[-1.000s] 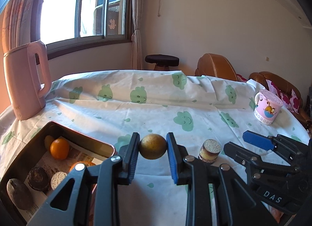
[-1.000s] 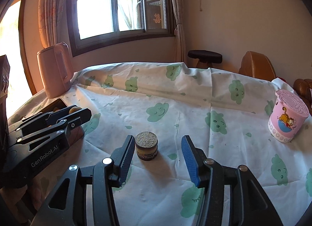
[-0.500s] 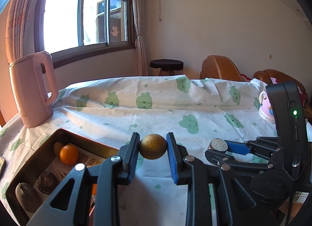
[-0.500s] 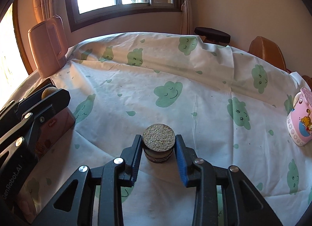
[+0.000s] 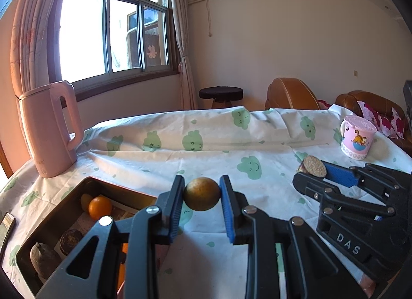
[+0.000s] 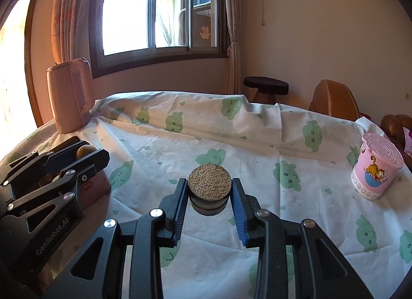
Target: Organize fruits
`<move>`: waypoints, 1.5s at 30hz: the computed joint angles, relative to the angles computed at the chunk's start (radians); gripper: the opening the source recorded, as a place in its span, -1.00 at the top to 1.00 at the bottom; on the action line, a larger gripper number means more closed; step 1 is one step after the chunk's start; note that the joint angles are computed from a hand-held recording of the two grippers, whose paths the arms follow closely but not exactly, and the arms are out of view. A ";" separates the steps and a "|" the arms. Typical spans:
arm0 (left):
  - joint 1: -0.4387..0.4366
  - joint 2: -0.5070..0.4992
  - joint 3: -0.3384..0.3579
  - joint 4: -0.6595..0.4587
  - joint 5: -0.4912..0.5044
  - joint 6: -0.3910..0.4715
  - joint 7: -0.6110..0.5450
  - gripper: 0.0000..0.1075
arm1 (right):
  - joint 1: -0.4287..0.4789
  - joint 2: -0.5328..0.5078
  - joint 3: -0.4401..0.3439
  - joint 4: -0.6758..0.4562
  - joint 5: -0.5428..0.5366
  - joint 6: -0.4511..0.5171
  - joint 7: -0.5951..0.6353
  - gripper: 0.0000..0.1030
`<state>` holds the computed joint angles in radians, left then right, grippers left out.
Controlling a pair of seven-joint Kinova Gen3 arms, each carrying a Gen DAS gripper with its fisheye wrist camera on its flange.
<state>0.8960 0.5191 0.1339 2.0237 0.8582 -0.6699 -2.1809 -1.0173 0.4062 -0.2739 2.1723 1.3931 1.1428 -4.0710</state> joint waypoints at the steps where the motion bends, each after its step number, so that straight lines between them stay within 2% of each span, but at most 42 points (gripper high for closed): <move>1: -0.002 -0.003 0.002 0.007 -0.007 -0.002 0.006 0.45 | -0.014 0.004 -0.001 0.001 -0.001 0.021 -0.015 0.32; 12: -0.040 -0.097 0.027 0.172 -0.155 -0.061 0.136 0.45 | -0.115 0.011 -0.038 0.008 0.027 0.143 -0.146 0.32; 19: -0.084 -0.163 0.022 0.249 -0.160 -0.054 0.150 0.45 | -0.137 0.019 -0.046 -0.056 0.079 0.148 -0.087 0.32; 27: -0.137 -0.192 0.016 0.318 -0.166 -0.079 0.183 0.45 | -0.144 0.049 -0.026 -0.148 0.135 0.105 0.017 0.32; 45: -0.273 -0.195 0.002 0.381 -0.323 -0.043 0.343 0.45 | -0.125 0.138 0.045 -0.328 0.177 -0.066 0.203 0.31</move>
